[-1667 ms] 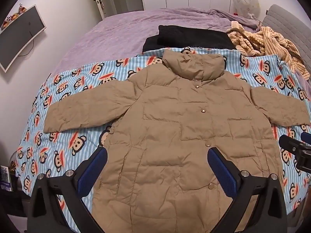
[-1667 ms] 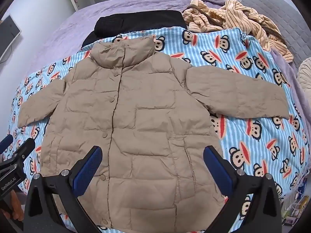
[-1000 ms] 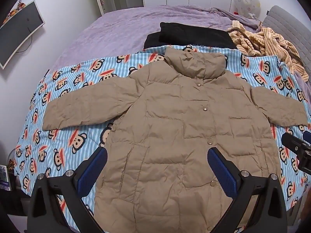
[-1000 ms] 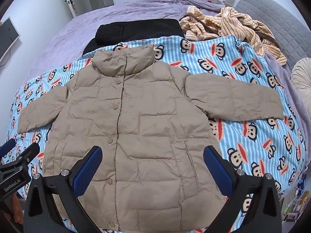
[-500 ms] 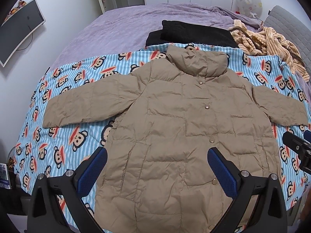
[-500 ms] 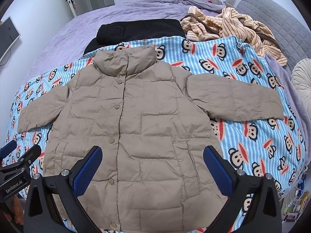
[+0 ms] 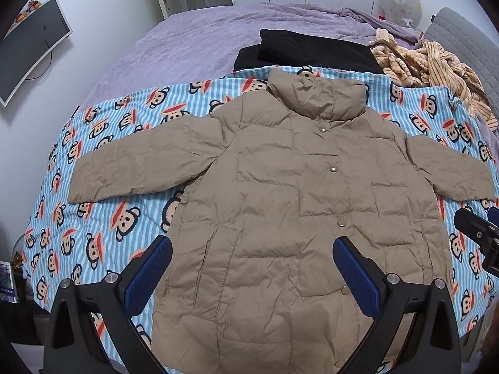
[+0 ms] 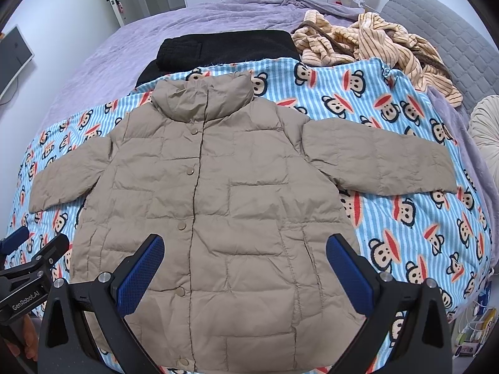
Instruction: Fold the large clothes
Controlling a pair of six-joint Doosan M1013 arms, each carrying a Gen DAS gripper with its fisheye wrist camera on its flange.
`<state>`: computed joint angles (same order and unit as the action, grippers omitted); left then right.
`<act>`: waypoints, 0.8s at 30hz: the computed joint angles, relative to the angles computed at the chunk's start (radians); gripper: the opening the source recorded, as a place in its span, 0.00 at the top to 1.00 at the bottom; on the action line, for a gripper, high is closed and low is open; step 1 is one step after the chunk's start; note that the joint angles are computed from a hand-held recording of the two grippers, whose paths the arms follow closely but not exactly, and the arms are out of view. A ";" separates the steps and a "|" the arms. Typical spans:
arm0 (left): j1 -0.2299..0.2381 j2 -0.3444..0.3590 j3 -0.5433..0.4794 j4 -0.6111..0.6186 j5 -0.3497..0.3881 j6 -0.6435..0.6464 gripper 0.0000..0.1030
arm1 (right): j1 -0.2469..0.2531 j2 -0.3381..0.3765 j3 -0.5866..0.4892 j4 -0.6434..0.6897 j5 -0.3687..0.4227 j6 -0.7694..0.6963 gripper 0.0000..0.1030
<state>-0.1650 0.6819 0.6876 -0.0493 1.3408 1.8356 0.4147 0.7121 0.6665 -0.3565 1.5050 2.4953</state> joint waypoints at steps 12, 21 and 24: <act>0.002 0.003 -0.005 0.000 0.004 0.001 0.00 | 0.000 0.008 -0.014 0.002 0.007 -0.002 0.00; 0.003 0.004 -0.006 -0.001 0.005 0.001 0.00 | 0.001 0.015 -0.027 0.003 0.013 -0.002 0.00; 0.003 0.004 -0.005 0.000 0.004 0.002 0.00 | 0.000 0.014 -0.025 0.004 0.012 -0.004 0.00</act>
<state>-0.1617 0.6862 0.6822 -0.0495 1.3443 1.8376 0.4150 0.7260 0.6417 -0.3530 1.5168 2.4917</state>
